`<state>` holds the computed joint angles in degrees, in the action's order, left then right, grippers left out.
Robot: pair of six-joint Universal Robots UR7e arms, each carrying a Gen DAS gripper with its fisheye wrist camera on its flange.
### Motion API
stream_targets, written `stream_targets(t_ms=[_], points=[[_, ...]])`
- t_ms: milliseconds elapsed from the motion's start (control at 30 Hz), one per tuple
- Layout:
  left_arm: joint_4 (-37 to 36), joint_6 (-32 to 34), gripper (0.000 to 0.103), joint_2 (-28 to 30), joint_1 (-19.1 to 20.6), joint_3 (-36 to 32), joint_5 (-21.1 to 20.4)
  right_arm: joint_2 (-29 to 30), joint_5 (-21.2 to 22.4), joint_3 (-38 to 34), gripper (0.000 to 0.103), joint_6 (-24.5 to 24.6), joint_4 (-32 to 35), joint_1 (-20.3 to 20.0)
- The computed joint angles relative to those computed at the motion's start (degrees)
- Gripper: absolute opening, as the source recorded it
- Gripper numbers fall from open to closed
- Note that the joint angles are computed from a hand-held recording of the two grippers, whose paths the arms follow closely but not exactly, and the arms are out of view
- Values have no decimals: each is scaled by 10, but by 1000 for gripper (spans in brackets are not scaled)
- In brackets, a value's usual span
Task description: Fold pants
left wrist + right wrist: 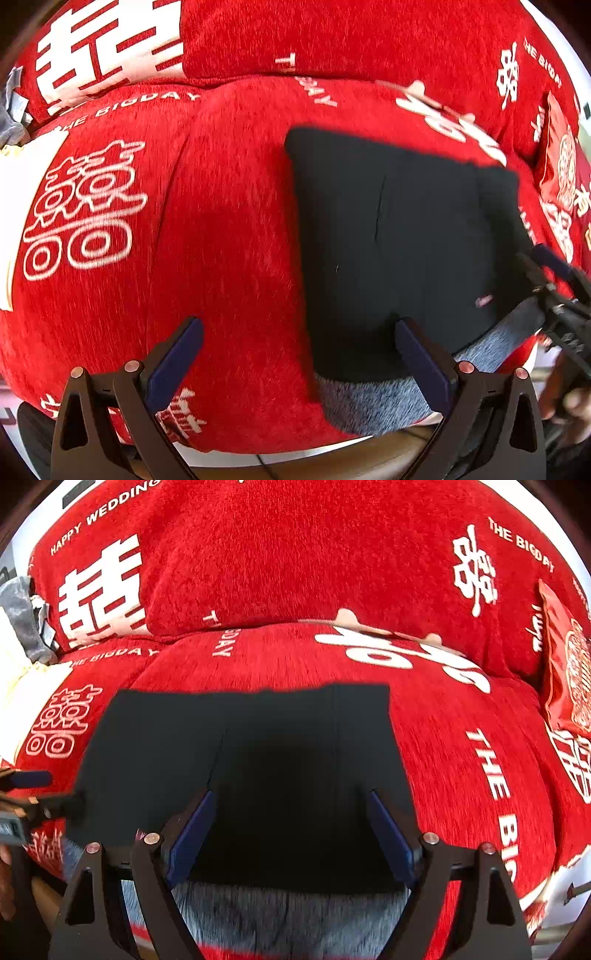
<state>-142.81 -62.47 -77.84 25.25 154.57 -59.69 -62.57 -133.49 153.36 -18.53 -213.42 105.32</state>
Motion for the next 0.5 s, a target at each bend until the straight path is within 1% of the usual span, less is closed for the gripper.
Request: stream_targets(t_ms=[67,133,167,200,233,267,300,367,400,433,500], points=[[-3,-14,103,-16,-4,13,-9,-3,-12,16,86,11,-5,5],[30,-28,103,-47,-17,21,-12,-14,-23,30,86,18,-8,4],[45,-26,103,-59,-17,21,-10,-25,-28,38,86,19,-9,4],[68,-32,103,-83,-21,23,-13,-42,-31,47,86,20,-5,1],[68,-28,103,-100,-15,26,-17,-57,-29,54,86,19,-3,-3],[52,-21,103,-121,-5,31,-21,-79,-20,63,87,15,-2,-13],[35,-18,103,-132,6,33,-20,-108,-1,71,87,9,2,-30],[-14,-1,103,-118,38,27,-25,-161,38,78,88,9,30,-66],[-69,34,103,-95,67,22,-41,-187,67,79,89,8,46,-88],[-108,61,103,-63,94,11,-54,-219,111,78,91,8,70,-120],[-133,78,103,-12,121,-11,-61,-236,150,72,93,12,97,-148]])
